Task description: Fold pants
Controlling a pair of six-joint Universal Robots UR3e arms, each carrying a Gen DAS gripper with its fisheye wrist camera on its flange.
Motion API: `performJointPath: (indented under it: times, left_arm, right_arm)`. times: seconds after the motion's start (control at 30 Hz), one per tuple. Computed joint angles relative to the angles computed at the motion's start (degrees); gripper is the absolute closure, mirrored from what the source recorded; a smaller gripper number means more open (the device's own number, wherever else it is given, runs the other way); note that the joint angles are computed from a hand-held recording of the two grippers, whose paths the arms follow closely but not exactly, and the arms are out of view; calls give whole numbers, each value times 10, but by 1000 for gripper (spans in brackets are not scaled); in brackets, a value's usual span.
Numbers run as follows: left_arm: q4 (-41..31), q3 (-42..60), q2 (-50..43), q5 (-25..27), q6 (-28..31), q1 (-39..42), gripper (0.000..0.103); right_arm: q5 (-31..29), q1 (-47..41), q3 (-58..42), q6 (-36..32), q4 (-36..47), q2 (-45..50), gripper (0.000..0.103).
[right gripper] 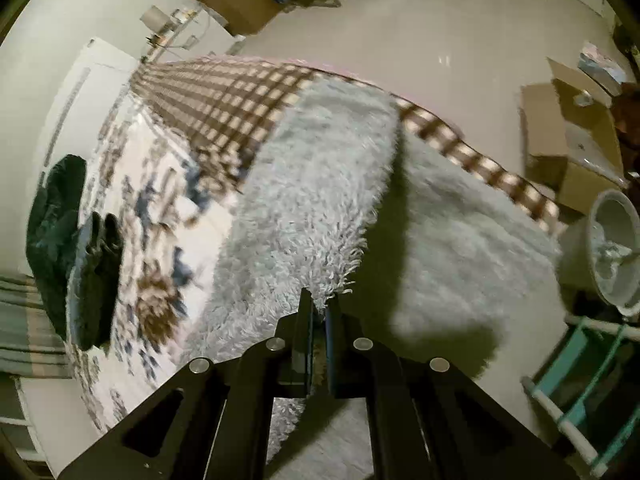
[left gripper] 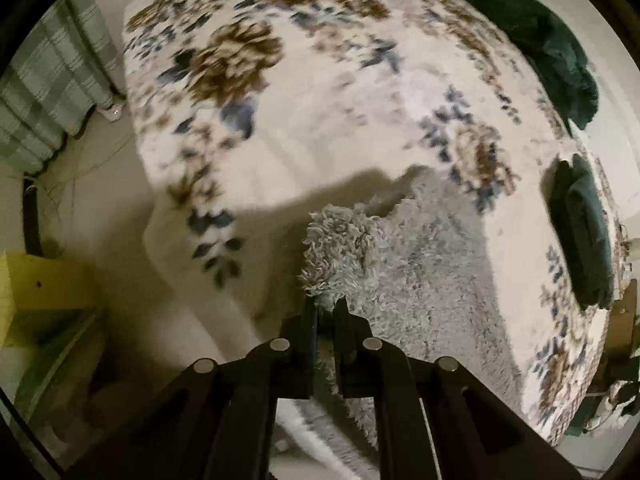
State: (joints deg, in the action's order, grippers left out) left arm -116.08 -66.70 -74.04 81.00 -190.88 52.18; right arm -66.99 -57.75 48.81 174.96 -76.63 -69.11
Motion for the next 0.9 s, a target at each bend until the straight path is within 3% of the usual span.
performJointPath:
  times: [0.33, 0.4, 0.47, 0.5, 0.57, 0.6, 0.7, 0.9]
  left_arm:
    - [58, -142, 41, 54, 26, -11, 95]
    - [47, -138, 43, 52, 29, -12, 94]
    - [34, -123, 47, 44, 38, -9, 94]
    - [26, -115, 48, 42, 40, -8, 92]
    - [11, -99, 47, 37, 39, -5, 81]
    - [10, -94, 45, 40, 35, -10, 71]
    - [27, -88, 31, 54, 16, -44, 60]
    - [55, -78, -1, 64, -31, -130, 56]
  right_arm:
    - [-100, -46, 204, -37, -54, -72, 98]
    - [-99, -63, 189, -40, -12, -49, 94]
    - [-93, -78, 173, -49, 10, -39, 76]
    - [-63, -100, 172, -59, 15, -45, 72]
    - [-34, -122, 159, -59, 2, -47, 54]
    - [-25, -127, 148, -54, -6, -41, 53]
    - [-4, -132, 103, -21, -48, 8, 48]
    - [-30, -86, -32, 28, -88, 148, 48]
